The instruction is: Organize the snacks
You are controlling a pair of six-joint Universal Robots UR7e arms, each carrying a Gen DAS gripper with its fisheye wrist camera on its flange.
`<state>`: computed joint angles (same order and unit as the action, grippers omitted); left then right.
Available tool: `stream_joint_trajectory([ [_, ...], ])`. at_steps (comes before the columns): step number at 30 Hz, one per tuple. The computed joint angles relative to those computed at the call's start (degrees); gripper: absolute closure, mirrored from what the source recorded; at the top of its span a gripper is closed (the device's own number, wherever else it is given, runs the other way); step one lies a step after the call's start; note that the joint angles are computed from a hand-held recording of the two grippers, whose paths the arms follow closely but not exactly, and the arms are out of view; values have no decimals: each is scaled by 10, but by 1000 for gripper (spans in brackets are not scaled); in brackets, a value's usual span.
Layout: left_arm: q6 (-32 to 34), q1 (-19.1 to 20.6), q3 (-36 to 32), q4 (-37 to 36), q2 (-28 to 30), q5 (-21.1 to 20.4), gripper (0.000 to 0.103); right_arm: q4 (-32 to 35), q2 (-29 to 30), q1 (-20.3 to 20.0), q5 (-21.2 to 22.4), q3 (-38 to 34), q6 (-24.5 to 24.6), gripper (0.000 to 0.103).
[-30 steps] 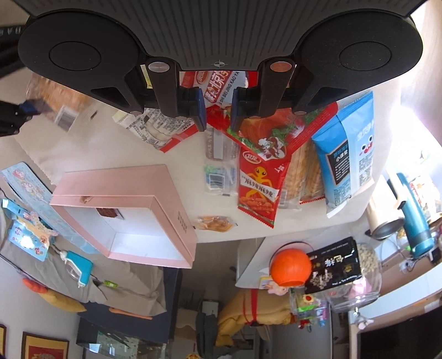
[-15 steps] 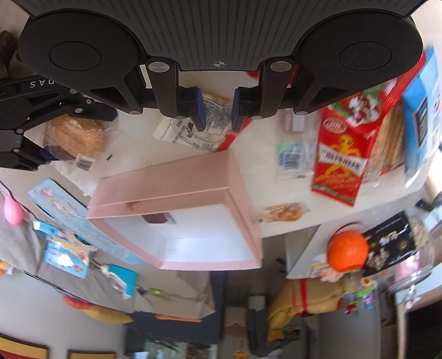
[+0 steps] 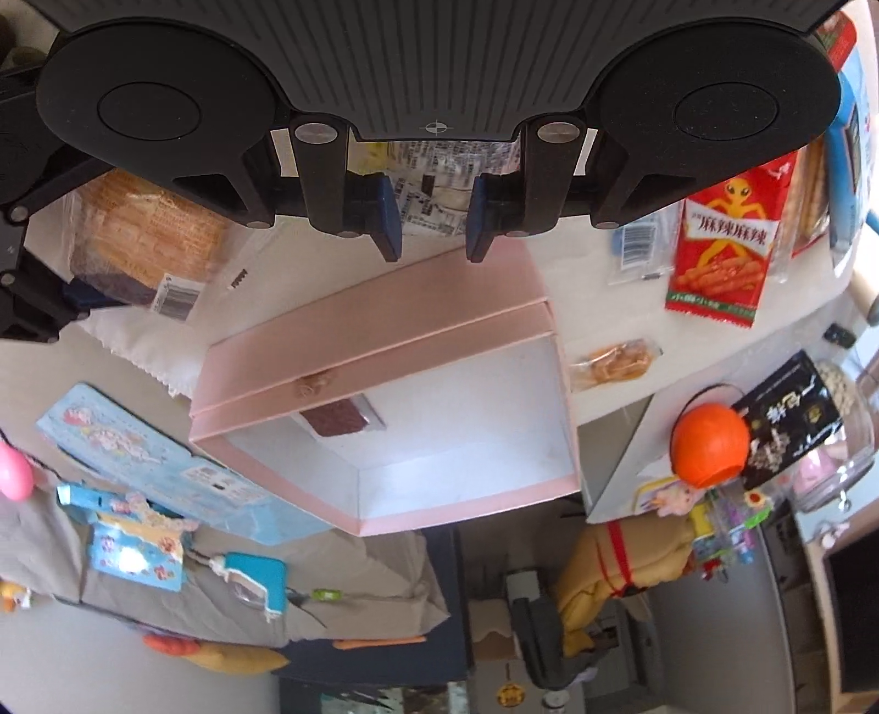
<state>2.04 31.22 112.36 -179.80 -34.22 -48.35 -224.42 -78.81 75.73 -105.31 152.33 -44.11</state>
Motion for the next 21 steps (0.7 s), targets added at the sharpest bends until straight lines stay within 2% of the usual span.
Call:
stream_joint_trajectory([
  [7, 85, -16, 69, -43, -25, 41, 69, 1, -1, 0, 3, 1, 4, 11],
  [9, 79, -17, 87, -47, -35, 74, 69, -2, 2, 1, 0, 0, 4, 11],
  [11, 37, -17, 99, -40, -52, 102, 67, -7, 7, 4, -5, -1, 3, 11],
  [12, -6, -11, 103, -20, -68, 98, 67, -11, 9, 4, -6, -1, 2, 11],
  [13, -56, -2, 104, 2, -89, 77, 68, -11, 9, 4, -6, -1, 2, 11],
  [15, -144, 26, 100, 28, -125, 8, 68, -11, 8, 2, -4, 0, 3, 11],
  [16, -176, 36, 96, 33, -133, -10, 68, -11, 8, 2, -4, 0, 3, 11],
  [18, -194, 43, 84, 33, -128, -6, 68, -10, 7, 2, -3, 0, 3, 11],
  [21, -175, 48, 60, 37, -108, 0, 69, -10, 7, 2, -3, 0, 3, 11],
])
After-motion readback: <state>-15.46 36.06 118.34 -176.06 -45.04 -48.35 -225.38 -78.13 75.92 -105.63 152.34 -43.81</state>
